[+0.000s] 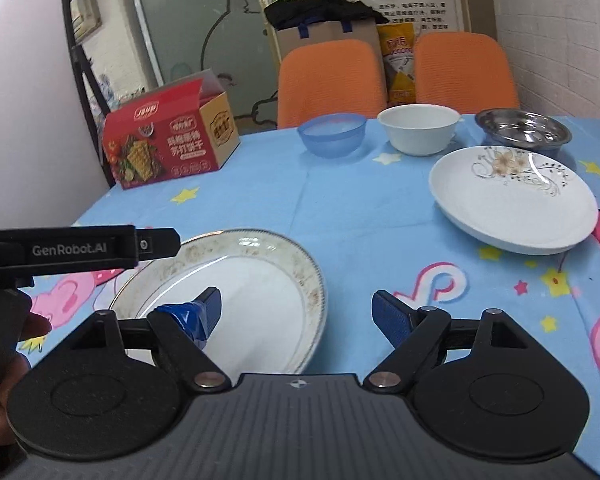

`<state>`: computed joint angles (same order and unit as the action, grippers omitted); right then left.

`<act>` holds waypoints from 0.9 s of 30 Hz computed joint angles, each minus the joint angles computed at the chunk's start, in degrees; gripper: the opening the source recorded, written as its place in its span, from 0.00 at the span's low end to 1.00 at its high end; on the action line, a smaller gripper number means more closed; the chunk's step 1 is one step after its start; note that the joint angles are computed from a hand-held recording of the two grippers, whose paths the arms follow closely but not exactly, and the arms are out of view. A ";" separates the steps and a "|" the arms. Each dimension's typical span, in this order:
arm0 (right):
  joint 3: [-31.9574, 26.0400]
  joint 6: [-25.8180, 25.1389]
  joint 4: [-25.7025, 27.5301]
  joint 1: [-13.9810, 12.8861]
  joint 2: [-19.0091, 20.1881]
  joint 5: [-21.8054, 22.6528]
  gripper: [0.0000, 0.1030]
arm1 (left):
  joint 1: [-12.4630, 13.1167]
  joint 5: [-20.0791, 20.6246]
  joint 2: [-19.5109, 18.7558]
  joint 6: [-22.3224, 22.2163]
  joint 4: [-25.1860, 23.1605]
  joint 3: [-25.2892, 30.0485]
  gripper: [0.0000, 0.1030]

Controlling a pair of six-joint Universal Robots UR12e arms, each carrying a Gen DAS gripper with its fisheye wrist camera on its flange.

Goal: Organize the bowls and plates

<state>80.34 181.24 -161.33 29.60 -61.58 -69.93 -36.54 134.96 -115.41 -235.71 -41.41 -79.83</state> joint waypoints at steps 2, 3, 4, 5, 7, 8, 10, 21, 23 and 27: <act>-0.08 1.54 -0.60 -0.96 -0.16 -1.00 0.67 | 0.82 -3.08 -0.93 2.65 1.59 1.73 0.84; -0.17 1.91 -0.88 -1.24 -0.20 -2.91 0.67 | 1.23 -4.58 -1.49 3.98 2.21 2.68 0.84; -0.17 2.30 -1.29 -1.52 -0.23 -4.68 0.67 | 1.61 -6.06 -2.20 5.14 2.34 3.89 0.84; -0.26 2.79 -1.53 -1.95 -0.20 -6.21 0.67 | 1.89 -7.09 -2.99 6.30 2.05 5.23 0.84; -0.43 3.81 -1.52 -3.06 -0.15 -7.86 0.67 | 2.25 -8.39 -4.79 8.73 1.30 8.08 0.84; -0.56 4.31 -1.36 -3.47 -0.11 -8.62 0.67 | 2.41 -9.12 -5.88 9.63 0.24 9.90 0.84; -0.88 5.20 -0.95 -4.29 0.05 -10.41 0.67 | 2.69 -10.59 -7.89 11.83 -1.12 13.07 0.84; -6.51 3.82 3.26 -7.05 4.17 -11.87 0.68 | 4.97 -18.84 -17.87 19.33 -10.51 29.77 0.87; -9.19 2.69 5.42 -7.18 5.84 -11.48 0.68 | 5.33 -19.52 -20.18 19.88 -12.71 33.61 0.87; -12.92 1.24 8.69 -7.29 8.19 -10.85 0.68 | 6.36 -23.24 -23.95 18.64 -16.75 40.09 0.87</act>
<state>67.42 182.48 -152.64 22.31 -53.38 -80.78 -30.18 111.72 -139.36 -217.07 -58.16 -39.73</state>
